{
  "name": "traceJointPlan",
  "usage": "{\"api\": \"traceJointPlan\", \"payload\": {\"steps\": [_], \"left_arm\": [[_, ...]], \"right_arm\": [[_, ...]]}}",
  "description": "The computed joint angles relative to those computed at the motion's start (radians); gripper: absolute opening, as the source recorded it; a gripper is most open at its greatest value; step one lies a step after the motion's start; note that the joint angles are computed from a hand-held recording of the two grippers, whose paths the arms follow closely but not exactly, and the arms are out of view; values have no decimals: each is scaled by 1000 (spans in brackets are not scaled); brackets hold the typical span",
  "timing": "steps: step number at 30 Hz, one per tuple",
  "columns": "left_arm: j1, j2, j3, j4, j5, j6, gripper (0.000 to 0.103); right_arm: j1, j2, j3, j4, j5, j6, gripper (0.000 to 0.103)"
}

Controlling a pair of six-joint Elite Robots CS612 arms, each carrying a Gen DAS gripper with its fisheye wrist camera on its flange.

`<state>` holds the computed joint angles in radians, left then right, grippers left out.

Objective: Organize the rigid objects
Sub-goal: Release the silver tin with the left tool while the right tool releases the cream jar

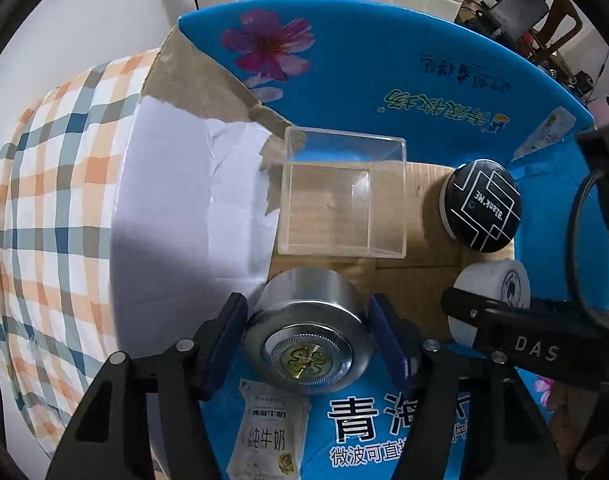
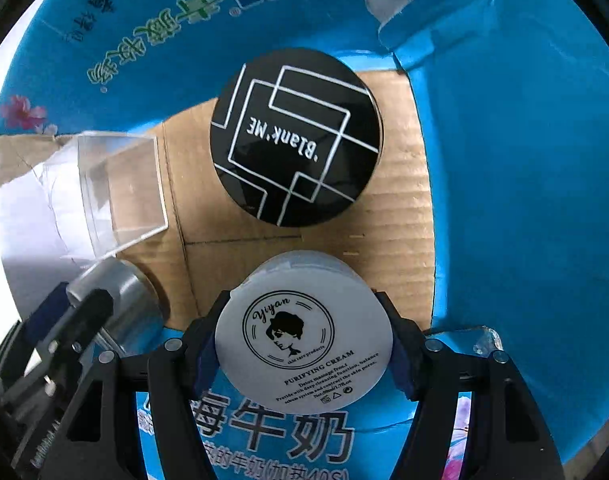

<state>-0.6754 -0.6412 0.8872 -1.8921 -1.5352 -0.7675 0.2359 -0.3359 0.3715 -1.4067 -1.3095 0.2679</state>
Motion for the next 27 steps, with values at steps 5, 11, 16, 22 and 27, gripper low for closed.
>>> {"api": "traceJointPlan", "payload": {"steps": [5,11,16,22,27], "left_arm": [[7,-3,6,-2,-25,-5,61],[26,24,-46,40,-58,-8,62],[21,18,-46,48,-49,-32,62],[11,-9,-7,37,-40,-50,62],[-6,-40,23,37,26,-58,101]], "right_arm": [[-1,-11,15,-23,12,-3,92],[8,-39,37,-59,-56,-37,92],[9,-111,169,-145,-82,-48,92],[23,-184,284,-245,-151,-55,103],[27,-260,411,-355,-185,-66,103]]}}
